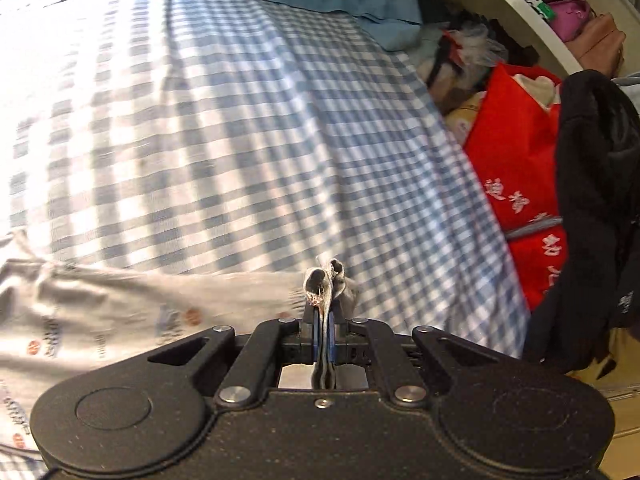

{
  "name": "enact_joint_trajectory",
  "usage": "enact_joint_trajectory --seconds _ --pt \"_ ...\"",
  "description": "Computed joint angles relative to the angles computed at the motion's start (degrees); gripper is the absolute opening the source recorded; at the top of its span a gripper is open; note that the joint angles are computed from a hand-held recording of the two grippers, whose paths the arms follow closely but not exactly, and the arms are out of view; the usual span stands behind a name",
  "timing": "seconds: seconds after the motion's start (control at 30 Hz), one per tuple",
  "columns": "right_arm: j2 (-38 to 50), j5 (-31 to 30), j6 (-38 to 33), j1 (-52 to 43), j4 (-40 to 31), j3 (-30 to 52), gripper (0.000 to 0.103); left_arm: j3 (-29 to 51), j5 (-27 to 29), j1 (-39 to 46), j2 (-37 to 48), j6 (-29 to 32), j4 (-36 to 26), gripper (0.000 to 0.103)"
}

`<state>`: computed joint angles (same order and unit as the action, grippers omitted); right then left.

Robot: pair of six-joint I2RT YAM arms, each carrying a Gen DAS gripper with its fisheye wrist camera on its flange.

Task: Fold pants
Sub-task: 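Lift the cuffs with both grippers and fold them over toward the waistband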

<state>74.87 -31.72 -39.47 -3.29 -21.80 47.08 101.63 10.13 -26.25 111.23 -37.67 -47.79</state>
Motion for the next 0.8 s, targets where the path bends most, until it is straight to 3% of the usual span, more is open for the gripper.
enact_joint_trajectory --seconds 0.33,0.6,0.8 --pt "0.43 15.47 9.43 16.93 6.58 -7.38 0.006 -25.48 2.05 5.61 -7.77 4.38 14.93 0.004" --pt "6.65 22.45 17.03 23.58 14.28 -10.62 0.006 -32.76 2.68 7.62 -6.34 7.44 21.67 0.004" --pt "4.88 24.39 19.11 24.70 12.75 -11.15 0.006 -34.41 3.50 7.92 -7.65 7.85 22.60 0.004"
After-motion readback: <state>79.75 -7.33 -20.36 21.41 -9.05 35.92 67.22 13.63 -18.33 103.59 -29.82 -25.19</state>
